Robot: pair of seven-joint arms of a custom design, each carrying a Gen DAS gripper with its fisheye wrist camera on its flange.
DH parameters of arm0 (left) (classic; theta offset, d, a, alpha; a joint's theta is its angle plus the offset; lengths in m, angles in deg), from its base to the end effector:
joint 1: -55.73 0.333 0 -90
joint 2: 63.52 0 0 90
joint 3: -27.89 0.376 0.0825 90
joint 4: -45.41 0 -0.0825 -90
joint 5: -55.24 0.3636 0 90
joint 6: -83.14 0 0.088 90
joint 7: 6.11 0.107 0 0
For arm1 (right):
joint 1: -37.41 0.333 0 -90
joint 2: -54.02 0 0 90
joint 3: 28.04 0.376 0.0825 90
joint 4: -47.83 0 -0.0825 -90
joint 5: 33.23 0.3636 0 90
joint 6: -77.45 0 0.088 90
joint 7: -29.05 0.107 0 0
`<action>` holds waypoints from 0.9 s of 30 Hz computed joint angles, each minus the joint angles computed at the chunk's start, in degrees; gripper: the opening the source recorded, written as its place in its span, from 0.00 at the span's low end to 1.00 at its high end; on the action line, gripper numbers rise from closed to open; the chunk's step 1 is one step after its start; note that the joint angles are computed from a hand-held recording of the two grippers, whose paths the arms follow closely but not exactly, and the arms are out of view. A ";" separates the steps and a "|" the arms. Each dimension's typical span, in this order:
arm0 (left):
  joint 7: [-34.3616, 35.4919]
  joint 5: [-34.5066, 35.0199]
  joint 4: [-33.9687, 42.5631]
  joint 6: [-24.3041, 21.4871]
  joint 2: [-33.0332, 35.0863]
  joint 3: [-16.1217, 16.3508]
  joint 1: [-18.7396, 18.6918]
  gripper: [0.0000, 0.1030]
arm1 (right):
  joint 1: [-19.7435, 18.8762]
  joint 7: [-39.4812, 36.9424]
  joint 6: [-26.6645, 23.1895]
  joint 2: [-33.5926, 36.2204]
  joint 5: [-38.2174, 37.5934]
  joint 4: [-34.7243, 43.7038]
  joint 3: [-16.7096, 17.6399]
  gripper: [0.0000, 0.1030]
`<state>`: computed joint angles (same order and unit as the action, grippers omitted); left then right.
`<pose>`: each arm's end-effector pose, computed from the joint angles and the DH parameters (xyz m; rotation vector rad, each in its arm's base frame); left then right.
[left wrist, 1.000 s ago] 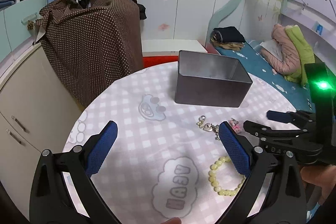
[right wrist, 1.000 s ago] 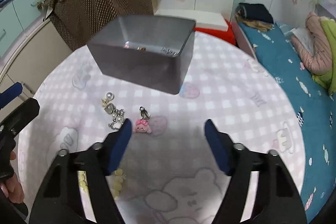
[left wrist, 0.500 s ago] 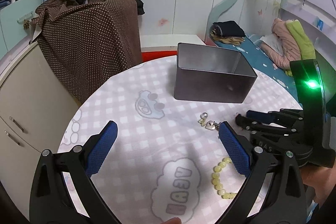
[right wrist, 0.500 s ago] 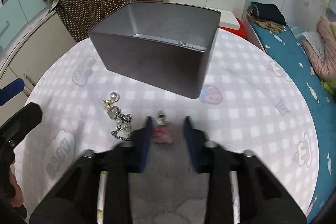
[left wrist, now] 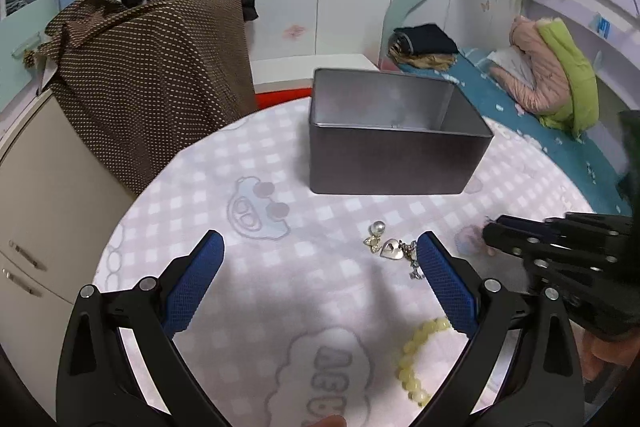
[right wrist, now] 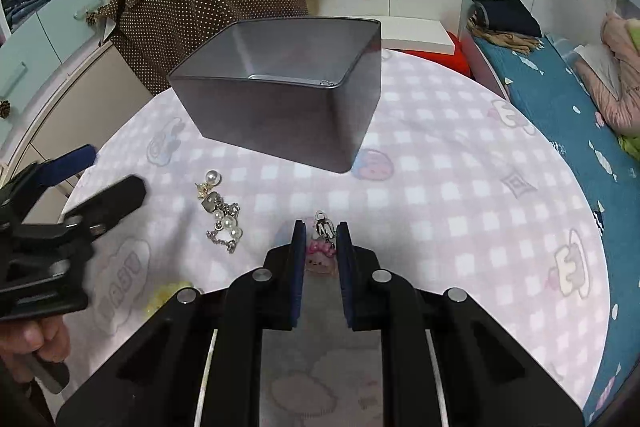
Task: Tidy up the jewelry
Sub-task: 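Grasp a pearl charm with the left gripper while the right grasps a pink charm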
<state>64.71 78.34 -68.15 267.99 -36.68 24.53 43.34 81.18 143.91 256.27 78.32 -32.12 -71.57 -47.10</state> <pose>0.6367 -0.2132 0.3854 -1.4839 2.0955 -0.8545 0.5761 0.2889 0.3739 -1.8484 1.7582 -0.4329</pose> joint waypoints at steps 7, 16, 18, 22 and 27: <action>1.40 0.64 7.24 -6.08 5.10 -0.90 -0.66 0.93 | -0.35 -0.68 0.59 -0.47 0.49 -0.48 0.40 0.13; 5.65 -1.92 11.29 -10.57 8.52 -7.99 4.59 0.64 | -0.54 -1.94 1.00 -1.03 1.64 -1.07 0.37 0.14; 6.76 -2.44 10.95 -10.45 8.38 -8.61 5.10 0.54 | -0.66 -2.05 0.89 -1.16 1.74 -1.13 0.39 0.14; 10.08 -4.57 10.53 -10.52 8.39 -12.18 8.16 0.29 | -0.34 -1.94 0.92 -1.35 1.61 -1.21 -0.04 0.13; 14.99 -9.09 8.31 -10.13 7.85 -18.61 14.05 0.10 | 0.51 -1.84 1.21 -1.90 1.18 -1.50 -0.88 0.13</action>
<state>79.70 69.25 -59.84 257.85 -28.82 5.91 57.39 81.69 142.07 257.49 76.42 -30.95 -73.07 -47.99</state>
